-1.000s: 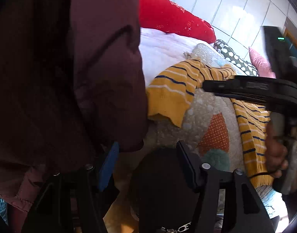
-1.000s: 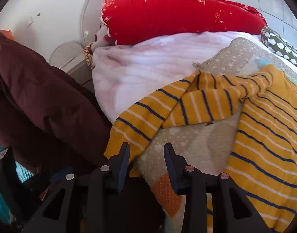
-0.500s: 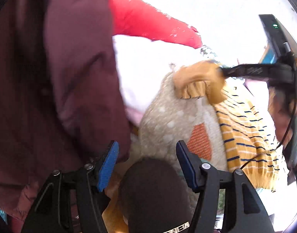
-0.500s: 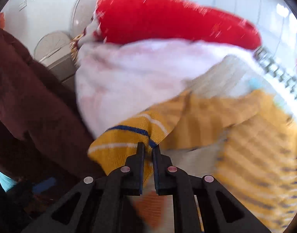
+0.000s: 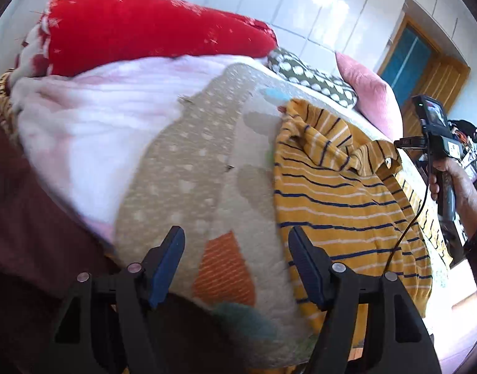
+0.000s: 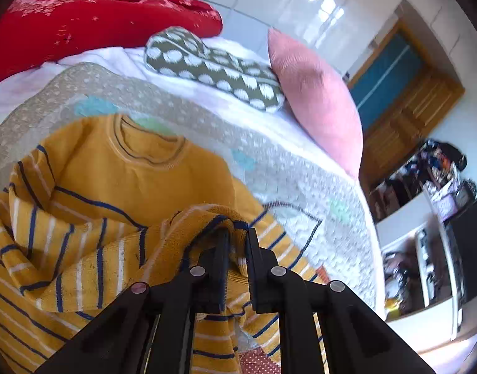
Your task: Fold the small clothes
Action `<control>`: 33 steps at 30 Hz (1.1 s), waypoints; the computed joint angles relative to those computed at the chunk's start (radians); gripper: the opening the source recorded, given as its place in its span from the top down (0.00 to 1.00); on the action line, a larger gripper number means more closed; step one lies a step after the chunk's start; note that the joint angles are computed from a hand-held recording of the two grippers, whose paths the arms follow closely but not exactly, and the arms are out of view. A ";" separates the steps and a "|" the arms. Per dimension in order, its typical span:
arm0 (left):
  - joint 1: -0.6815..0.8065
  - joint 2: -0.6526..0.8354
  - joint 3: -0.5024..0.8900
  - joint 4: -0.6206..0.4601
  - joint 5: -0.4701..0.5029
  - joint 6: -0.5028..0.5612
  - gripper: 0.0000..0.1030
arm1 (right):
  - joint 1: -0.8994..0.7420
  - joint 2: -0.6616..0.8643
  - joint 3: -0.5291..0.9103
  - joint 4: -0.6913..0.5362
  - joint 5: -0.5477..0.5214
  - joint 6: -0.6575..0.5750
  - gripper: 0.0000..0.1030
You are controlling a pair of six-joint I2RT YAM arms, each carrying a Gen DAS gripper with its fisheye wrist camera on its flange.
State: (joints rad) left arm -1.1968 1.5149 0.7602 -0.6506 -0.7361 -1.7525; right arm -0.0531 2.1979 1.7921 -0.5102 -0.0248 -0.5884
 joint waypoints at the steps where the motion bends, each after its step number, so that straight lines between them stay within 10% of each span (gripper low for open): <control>1: 0.042 0.002 -0.006 0.063 0.035 0.070 0.32 | -0.035 0.021 0.040 -0.051 -0.066 0.039 0.88; 7: 0.208 0.170 0.029 0.380 0.239 0.320 0.31 | -0.276 -0.023 -0.024 -0.243 -0.415 -0.038 0.60; 12: 0.193 0.320 0.205 0.292 0.222 0.370 0.27 | -0.472 -0.039 -0.133 -0.349 -0.522 -0.238 0.50; 15: 0.193 0.396 0.336 0.153 0.244 0.388 0.86 | -0.528 -0.042 -0.209 -0.351 -0.529 -0.319 0.50; 17: 0.193 0.406 0.376 0.083 0.244 0.386 0.91 | -0.537 -0.019 -0.215 -0.389 -0.532 -0.375 0.92; 28: 0.159 0.148 0.213 -0.005 0.218 0.274 0.92 | -0.645 -0.014 -0.175 -0.475 -0.578 -0.440 0.94; 33: 0.242 0.120 0.271 0.007 0.099 0.375 0.47 | -0.581 -0.066 -0.134 -0.515 -0.676 -0.445 0.94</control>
State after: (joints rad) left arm -0.9543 1.6349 1.0312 -0.6436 -0.6370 -1.3775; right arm -0.6344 2.1318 1.6584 -1.0253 -0.7004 -1.0331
